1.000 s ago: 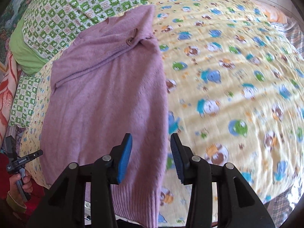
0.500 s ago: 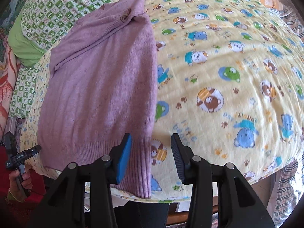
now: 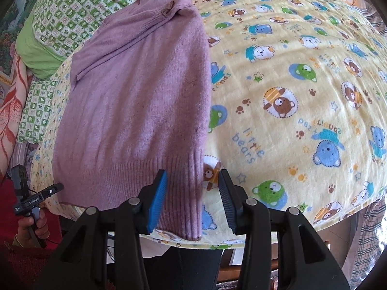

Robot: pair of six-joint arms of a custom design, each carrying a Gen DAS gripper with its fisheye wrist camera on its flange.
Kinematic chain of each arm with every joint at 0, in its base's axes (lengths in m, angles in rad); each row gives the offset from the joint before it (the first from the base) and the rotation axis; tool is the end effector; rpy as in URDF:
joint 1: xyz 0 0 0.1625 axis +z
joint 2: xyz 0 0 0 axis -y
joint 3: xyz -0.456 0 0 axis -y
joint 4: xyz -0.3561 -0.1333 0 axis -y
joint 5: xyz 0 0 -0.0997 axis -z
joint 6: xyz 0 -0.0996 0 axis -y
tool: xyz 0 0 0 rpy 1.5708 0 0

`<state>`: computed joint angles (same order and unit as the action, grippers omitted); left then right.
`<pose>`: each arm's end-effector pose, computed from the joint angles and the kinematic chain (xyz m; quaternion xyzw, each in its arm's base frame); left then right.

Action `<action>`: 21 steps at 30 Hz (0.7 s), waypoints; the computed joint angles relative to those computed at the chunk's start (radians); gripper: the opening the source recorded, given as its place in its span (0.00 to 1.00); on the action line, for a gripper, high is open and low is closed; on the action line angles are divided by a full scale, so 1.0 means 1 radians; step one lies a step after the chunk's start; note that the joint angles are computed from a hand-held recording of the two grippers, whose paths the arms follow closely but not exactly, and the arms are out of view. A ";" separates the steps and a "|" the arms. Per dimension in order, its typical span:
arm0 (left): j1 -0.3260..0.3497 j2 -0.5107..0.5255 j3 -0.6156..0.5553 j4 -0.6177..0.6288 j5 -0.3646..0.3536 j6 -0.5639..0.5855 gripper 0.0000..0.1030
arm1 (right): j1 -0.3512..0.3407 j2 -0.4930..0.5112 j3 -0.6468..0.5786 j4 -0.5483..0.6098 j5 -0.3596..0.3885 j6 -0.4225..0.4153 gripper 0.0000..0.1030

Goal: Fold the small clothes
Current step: 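Grasp the ribbed hem with both grippers and lift it toward the collar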

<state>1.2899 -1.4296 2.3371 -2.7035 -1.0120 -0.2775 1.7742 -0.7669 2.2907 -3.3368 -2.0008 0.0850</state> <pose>0.0681 -0.4354 0.2733 -0.0294 0.9552 -0.1793 0.2337 0.1835 -0.4355 0.0592 0.0317 -0.9696 0.1472 0.1926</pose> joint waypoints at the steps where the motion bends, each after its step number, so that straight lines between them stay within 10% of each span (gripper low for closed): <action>1: 0.007 0.000 -0.001 -0.012 -0.010 0.007 0.45 | -0.002 0.000 0.003 -0.001 0.013 -0.002 0.44; 4: 0.039 -0.006 -0.010 -0.030 -0.063 0.033 0.14 | -0.004 0.010 0.002 0.002 0.036 -0.007 0.33; 5: 0.055 -0.013 -0.012 -0.036 -0.099 0.045 0.10 | -0.005 0.013 -0.002 0.017 0.036 -0.005 0.09; 21: 0.070 -0.054 -0.008 -0.227 -0.283 0.084 0.05 | -0.039 -0.071 0.003 -0.038 0.266 -0.072 0.06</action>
